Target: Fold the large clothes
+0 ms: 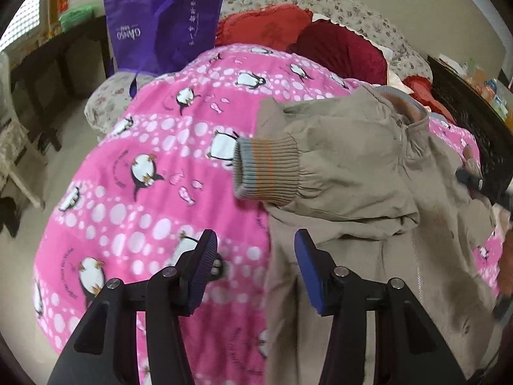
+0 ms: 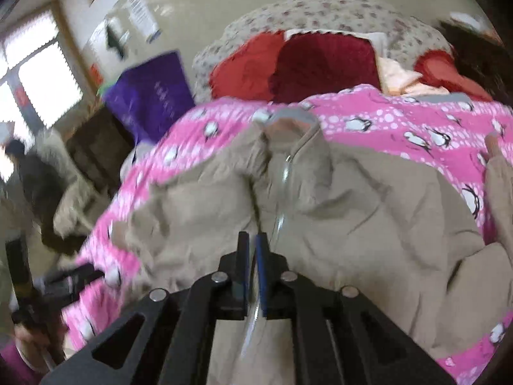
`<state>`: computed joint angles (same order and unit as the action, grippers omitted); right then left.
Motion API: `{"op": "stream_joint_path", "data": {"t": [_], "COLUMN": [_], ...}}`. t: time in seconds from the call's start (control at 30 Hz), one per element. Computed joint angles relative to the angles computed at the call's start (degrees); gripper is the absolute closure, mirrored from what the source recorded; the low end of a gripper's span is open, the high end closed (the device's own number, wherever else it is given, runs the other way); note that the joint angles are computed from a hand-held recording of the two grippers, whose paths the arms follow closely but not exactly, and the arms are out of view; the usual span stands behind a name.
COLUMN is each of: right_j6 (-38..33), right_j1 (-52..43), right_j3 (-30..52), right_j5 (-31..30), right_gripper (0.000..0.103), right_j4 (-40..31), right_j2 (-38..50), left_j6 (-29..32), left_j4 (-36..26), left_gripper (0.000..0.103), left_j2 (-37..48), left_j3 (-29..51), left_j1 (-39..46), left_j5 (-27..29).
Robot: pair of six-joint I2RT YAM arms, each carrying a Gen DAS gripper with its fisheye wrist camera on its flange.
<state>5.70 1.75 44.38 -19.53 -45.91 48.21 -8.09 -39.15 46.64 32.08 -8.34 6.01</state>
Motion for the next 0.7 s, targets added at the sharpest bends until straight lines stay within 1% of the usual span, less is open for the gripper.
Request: {"op": "stream_joint_path", "data": {"t": [0.03,0.07,0.1,0.17,0.2,0.23,0.27,0.33,0.37,0.4,0.43,0.47,0.5,0.53,0.57,0.6,0.67,0.7], "right_j6": [0.08,0.69,1.79,4.48,5.67,6.28,6.72,6.3,5.69,5.74,6.35,8.02,9.25,11.54,14.58,16.12,17.41,17.59], "right_j1": [4.23,10.32,16.44,27.32,32.17,35.2,38.09,40.78,42.65,43.69,44.36,43.35,41.16,38.42,34.36,30.64,23.18,16.58], "right_j3": [-0.01,0.05,0.12,0.2,0.89,1.95,3.81,6.96,8.78,9.66,10.64,11.2,10.39,9.57,7.59,5.37,1.25,-1.27], "right_j5": [2.3,5.66,9.29,16.0,19.13,20.78,21.52,22.07,24.12,26.14,28.27,28.02,24.89,20.82,16.06,12.08,5.89,0.38], "right_gripper": [0.081,0.055,0.036,0.035,0.035,0.035,0.035,0.035,0.034,0.035,0.036,0.055,0.082,0.092,0.097,0.1,0.101,0.101], "right_j4": [-0.13,-0.01,0.85,4.64,7.13,9.09,11.18,12.8,14.41,15.16,15.66,16.48,17.65,19.02,19.98,20.82,20.55,19.47], "right_j2": [-0.08,0.23,1.07,3.7,6.87,10.38,15.69,23.19,28.37,31.06,33.92,35.81,35.15,34.19,30.88,27.16,18.94,13.12], "left_j6": [-0.51,-1.0,-1.06,-0.47,0.28,1.04,1.86,3.38,3.8,4.22,4.47,4.65,4.61,4.38,4.03,3.64,1.94,1.12], "left_j4": [-0.09,-0.31,-0.79,-1.7,-2.37,-2.87,-3.33,-4.01,-4.1,-4.19,-4.23,-4.14,-3.92,-3.71,-3.35,-3.03,-2.13,-1.88], "left_gripper": [0.065,0.065,0.065,0.065,0.065,0.065,0.065,0.065,0.065,0.065,0.065,0.065,0.065,0.065,0.065,0.065,0.065,0.065], "left_j2": [0.17,0.28,0.03,-0.88,-1.6,-2.06,-2.29,-2.66,-2.68,-2.76,-2.84,-2.96,-3.08,-3.23,-3.31,-3.28,-3.18,-3.16], "left_j3": [0.03,0.04,0.01,-0.16,-0.28,-0.4,-0.46,-0.76,-0.97,-1.25,-1.42,-1.68,-2.02,-2.29,-2.55,-2.74,-3.24,-3.35], "left_j1": [0.12,0.41,0.84,1.74,3.02,4.57,6.44,9.45,10.16,10.62,10.7,10.54,9.93,9.27,8.49,7.74,4.75,3.21], "left_j5": [0.33,0.65,0.68,0.27,0.58,1.27,2.2,3.54,3.76,4.04,4.22,4.26,4.01,3.81,3.62,3.42,2.78,2.36]}}
